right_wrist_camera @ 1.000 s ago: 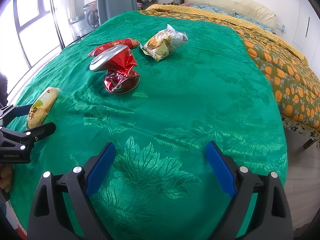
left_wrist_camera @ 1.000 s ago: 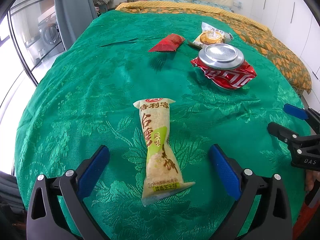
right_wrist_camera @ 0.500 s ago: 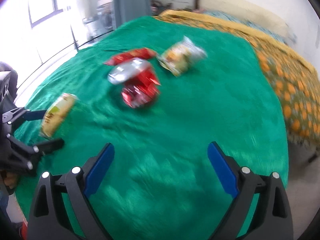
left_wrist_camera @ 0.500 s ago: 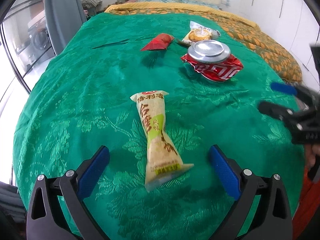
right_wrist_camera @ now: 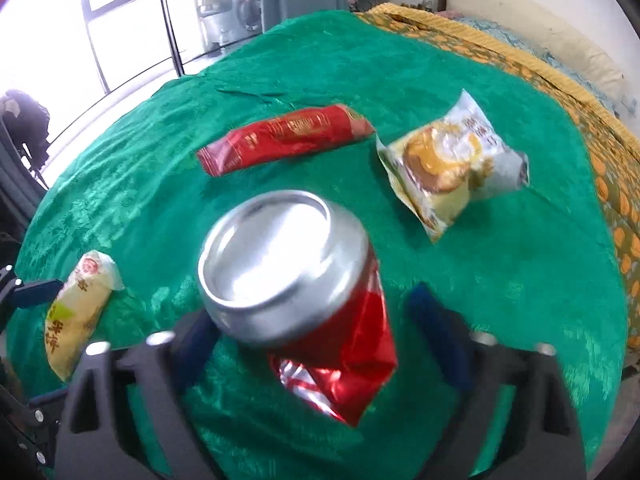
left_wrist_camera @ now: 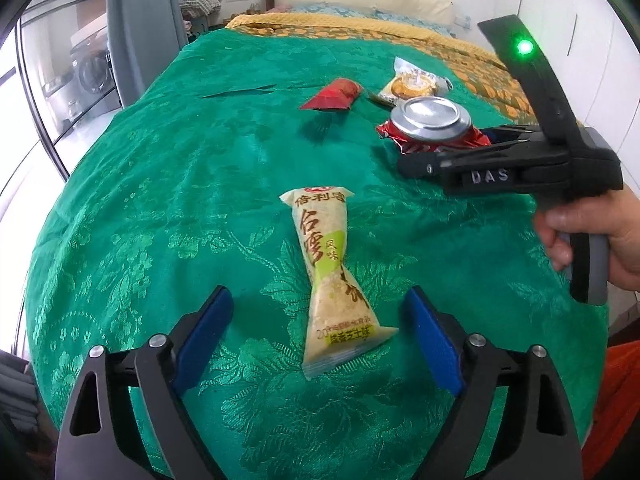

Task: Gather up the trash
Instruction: 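Carry the snack bar and red can to the blue wastebasket and open both tools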

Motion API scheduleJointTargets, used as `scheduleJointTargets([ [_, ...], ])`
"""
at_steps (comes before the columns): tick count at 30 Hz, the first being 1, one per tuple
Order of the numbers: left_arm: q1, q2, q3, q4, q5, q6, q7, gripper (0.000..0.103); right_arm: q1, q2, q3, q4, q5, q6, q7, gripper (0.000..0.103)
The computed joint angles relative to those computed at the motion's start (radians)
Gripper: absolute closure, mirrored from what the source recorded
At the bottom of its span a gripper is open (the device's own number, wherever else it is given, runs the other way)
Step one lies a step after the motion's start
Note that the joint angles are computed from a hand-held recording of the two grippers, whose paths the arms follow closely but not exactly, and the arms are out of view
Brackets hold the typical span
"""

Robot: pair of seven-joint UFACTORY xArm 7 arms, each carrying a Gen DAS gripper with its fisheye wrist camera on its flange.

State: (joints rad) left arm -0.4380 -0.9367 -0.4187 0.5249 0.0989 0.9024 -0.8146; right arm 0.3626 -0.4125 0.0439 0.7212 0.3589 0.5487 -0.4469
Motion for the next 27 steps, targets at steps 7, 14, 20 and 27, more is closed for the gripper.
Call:
scheduleJointTargets([
  [7,0.009,-0.002,-0.018,0.013,0.024,0.024,-0.001,0.044,0.005,-0.115,0.005,-0.065,-0.026,0.038,0.042,0.048],
  [14,0.009,0.039,-0.032,0.042,0.044,0.021,0.015,0.067,-0.005,-0.380,-0.065,-0.199,-0.007,0.187,0.052,0.048],
  [20,-0.012,0.068,-0.048,0.068,0.034,-0.010,0.001,0.080,-0.096,-0.606,-0.163,-0.274,-0.011,0.355,0.056,0.048],
  [27,-0.048,0.203,-0.101,0.171,0.018,-0.128,-0.037,0.081,-0.297,-0.778,-0.317,-0.290,-0.061,0.540,0.021,0.048],
])
